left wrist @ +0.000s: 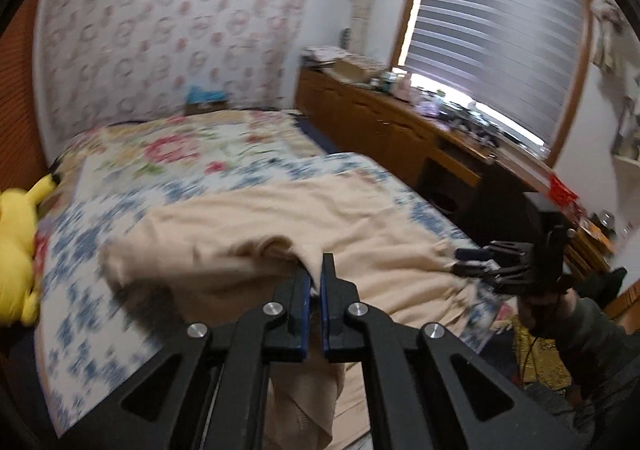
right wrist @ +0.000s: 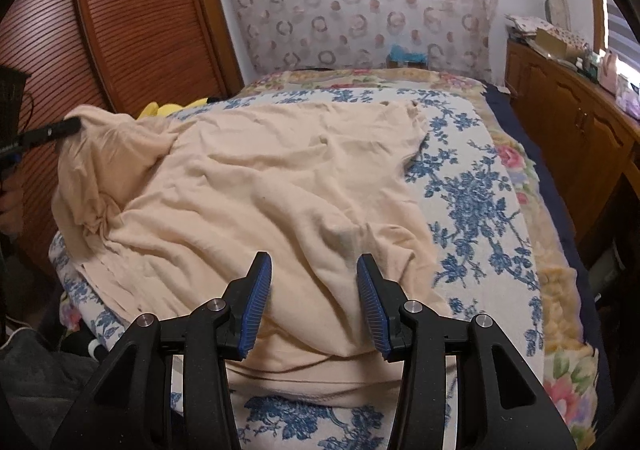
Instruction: Fold small clothes
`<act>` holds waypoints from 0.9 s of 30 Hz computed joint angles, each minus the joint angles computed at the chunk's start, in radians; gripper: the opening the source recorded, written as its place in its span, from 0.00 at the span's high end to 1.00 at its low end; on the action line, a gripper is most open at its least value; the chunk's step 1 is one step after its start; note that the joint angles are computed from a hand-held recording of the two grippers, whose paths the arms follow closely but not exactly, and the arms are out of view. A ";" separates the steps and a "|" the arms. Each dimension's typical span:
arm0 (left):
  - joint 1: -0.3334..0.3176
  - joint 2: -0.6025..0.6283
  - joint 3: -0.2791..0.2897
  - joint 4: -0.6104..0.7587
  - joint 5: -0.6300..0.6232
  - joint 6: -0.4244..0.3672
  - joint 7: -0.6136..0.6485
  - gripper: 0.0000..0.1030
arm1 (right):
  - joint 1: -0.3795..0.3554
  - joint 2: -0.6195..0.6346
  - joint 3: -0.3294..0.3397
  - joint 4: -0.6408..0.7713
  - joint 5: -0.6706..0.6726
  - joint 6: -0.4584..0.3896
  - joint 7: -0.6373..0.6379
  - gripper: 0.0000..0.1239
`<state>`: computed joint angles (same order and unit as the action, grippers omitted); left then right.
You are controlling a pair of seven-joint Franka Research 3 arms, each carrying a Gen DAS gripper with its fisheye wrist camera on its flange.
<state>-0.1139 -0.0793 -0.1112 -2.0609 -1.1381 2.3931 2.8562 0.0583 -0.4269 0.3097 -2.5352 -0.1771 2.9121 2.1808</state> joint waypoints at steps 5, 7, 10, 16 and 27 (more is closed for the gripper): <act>-0.043 0.046 -0.047 0.078 0.058 0.003 -0.031 1.00 | -0.018 -0.057 0.009 -0.038 -0.005 0.005 0.016 0.64; -0.056 0.055 -0.063 0.094 0.078 0.003 -0.049 1.00 | -0.026 -0.081 0.015 -0.054 -0.002 0.005 0.020 0.64; -0.077 0.073 -0.087 0.124 0.102 -0.005 -0.076 1.00 | -0.044 -0.118 0.029 -0.074 -0.002 -0.002 0.027 0.64; -0.119 0.076 -0.120 0.152 0.138 -0.010 -0.092 1.00 | -0.056 -0.188 0.031 -0.116 0.013 -0.017 0.027 0.64; -0.168 0.139 -0.168 0.198 0.252 0.014 -0.179 1.00 | -0.063 -0.253 0.029 -0.172 0.062 -0.022 0.019 0.64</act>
<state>-0.2819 0.0602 -0.2796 -1.8625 -0.8857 2.4071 2.6772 -0.0047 -0.6798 0.3389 -2.7076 -0.1148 2.8902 2.2000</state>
